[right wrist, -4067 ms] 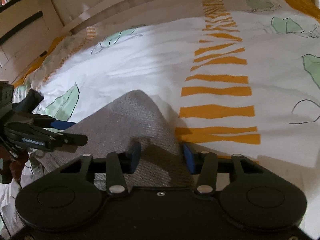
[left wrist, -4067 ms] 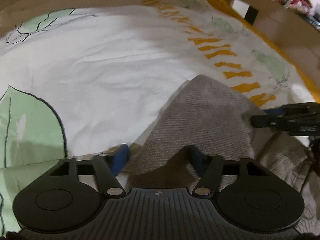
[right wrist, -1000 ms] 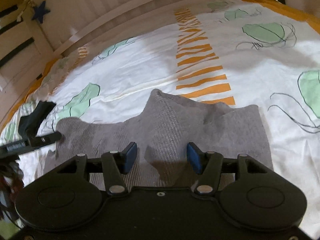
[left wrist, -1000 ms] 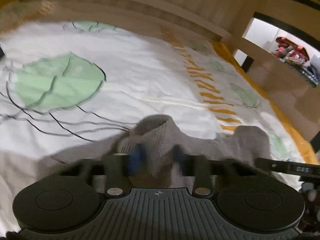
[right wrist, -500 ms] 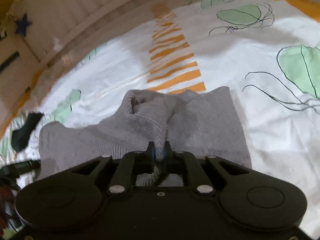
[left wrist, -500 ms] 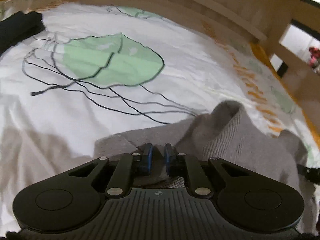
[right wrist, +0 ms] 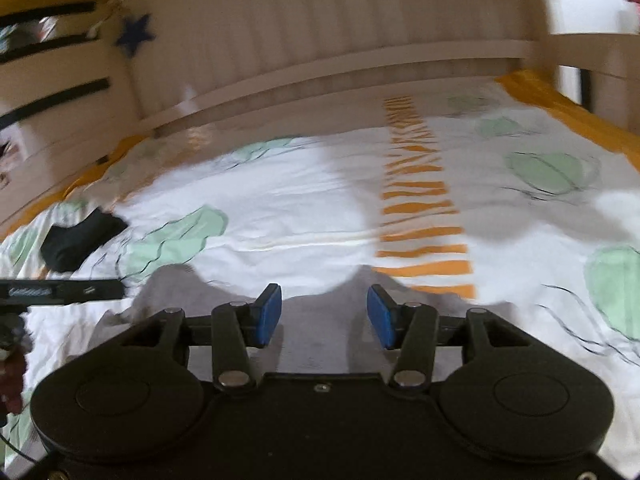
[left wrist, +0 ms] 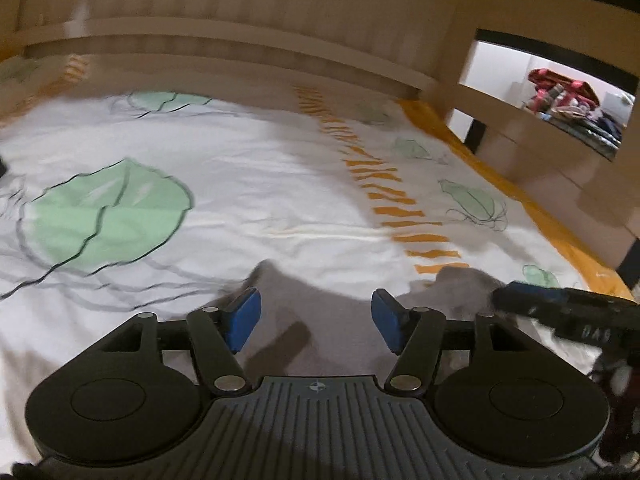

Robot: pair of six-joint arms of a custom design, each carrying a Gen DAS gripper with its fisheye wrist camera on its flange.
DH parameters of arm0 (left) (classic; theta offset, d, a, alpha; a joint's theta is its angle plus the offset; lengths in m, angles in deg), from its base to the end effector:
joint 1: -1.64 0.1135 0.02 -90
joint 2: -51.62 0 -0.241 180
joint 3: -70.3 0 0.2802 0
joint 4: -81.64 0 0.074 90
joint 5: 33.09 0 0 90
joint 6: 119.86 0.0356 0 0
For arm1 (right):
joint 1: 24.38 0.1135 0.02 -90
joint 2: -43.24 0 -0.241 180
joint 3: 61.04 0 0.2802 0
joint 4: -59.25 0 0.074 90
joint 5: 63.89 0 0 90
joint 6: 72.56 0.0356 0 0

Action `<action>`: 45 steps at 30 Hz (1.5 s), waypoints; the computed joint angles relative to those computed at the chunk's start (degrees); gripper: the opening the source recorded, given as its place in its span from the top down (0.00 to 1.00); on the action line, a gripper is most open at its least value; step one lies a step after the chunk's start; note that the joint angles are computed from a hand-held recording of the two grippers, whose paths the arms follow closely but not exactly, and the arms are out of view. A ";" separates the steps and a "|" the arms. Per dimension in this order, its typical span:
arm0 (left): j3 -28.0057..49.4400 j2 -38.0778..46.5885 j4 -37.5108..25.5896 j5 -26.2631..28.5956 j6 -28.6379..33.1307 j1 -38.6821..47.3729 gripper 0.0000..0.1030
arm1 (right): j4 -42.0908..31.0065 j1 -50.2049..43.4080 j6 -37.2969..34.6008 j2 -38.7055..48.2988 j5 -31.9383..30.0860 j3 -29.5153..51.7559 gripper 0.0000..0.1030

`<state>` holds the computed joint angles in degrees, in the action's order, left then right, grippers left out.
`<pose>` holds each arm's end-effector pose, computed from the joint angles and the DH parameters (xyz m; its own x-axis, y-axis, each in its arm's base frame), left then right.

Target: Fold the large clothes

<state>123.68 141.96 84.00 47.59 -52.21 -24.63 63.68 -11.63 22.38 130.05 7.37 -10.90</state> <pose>0.3031 -0.1432 0.1241 -0.5916 -0.1265 -0.7963 0.0998 0.9685 -0.2280 0.3120 0.0823 0.1293 -0.5592 -0.0429 -0.8279 -0.4275 0.8706 0.2436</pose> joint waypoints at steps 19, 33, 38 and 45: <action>1.38 15.97 8.49 2.06 -3.48 5.77 0.26 | 1.34 -3.98 -1.85 18.41 3.45 9.05 0.51; -8.83 -5.94 -3.23 -6.39 -1.97 -5.97 0.26 | -4.83 3.78 -6.47 -8.09 6.51 -5.38 0.35; -9.01 -2.76 -5.27 -8.44 -2.38 -10.84 0.26 | -10.00 10.78 -5.05 -14.50 9.35 -9.92 0.35; -9.71 0.95 -2.60 -12.11 -0.89 -12.31 0.21 | -5.85 19.31 -8.54 -6.19 24.56 -11.50 0.32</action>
<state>113.97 142.91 81.40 35.49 -53.10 -36.93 57.82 7.68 13.84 123.86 31.93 -22.40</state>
